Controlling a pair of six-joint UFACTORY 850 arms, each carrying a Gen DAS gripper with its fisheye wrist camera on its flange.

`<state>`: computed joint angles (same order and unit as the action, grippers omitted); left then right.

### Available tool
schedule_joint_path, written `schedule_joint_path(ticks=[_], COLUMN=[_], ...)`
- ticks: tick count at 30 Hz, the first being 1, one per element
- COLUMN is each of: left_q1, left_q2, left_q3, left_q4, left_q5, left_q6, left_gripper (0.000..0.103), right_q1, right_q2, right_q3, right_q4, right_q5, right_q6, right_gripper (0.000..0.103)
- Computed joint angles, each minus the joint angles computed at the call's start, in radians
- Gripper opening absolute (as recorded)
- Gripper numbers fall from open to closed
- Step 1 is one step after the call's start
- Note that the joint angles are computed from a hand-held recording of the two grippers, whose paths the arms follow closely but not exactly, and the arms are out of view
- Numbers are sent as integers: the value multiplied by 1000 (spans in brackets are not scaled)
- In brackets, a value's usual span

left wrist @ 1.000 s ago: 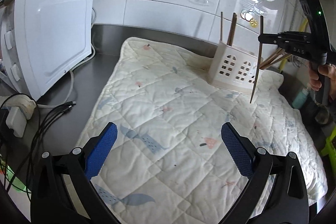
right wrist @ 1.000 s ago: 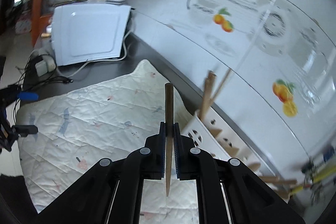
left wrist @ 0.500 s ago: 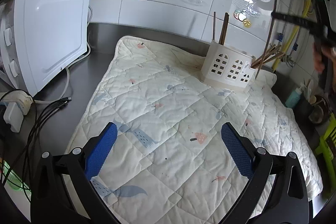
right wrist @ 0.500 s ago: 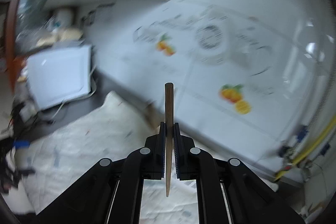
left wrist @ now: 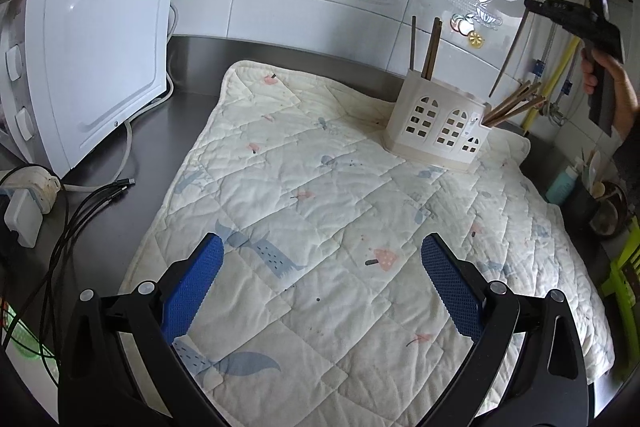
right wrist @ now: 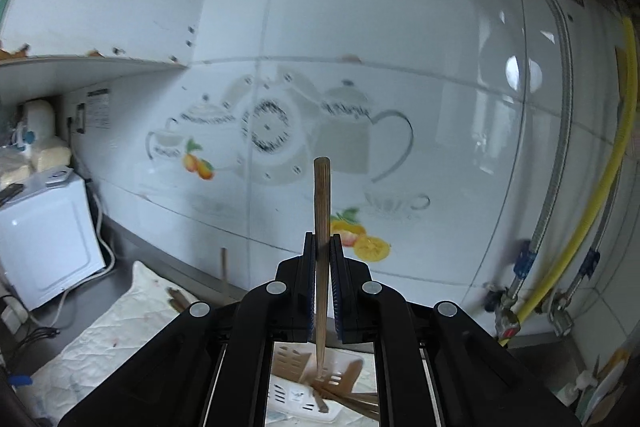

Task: Organize utensils
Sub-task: 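Carry the chopstick in the right gripper up and lower it into the holder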

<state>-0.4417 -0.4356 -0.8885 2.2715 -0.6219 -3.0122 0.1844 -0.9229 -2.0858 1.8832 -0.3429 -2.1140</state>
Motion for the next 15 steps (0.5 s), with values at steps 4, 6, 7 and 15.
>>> schedule_joint_path(ticks=[4, 6, 7, 15], left_q1=[3, 5, 6, 2], left_q2=[-4, -7, -9, -19], left_q3=[-5, -8, -10, -25], left_q4=[-7, -5, -3, 2], left_q5=[6, 11, 12, 23], left_q6=[9, 4, 1, 7], left_gripper=[98, 98, 98, 98], right_q1=[-4, -3, -3, -6], right_q2=[-77, -105, -115, -142], right_q3=[-99, -136, -150, -168], right_q4=[-177, -271, -309, -460], right_q5=[31, 45, 47, 60], right_q6=[211, 307, 345, 480], right_gripper=[7, 7, 7, 7])
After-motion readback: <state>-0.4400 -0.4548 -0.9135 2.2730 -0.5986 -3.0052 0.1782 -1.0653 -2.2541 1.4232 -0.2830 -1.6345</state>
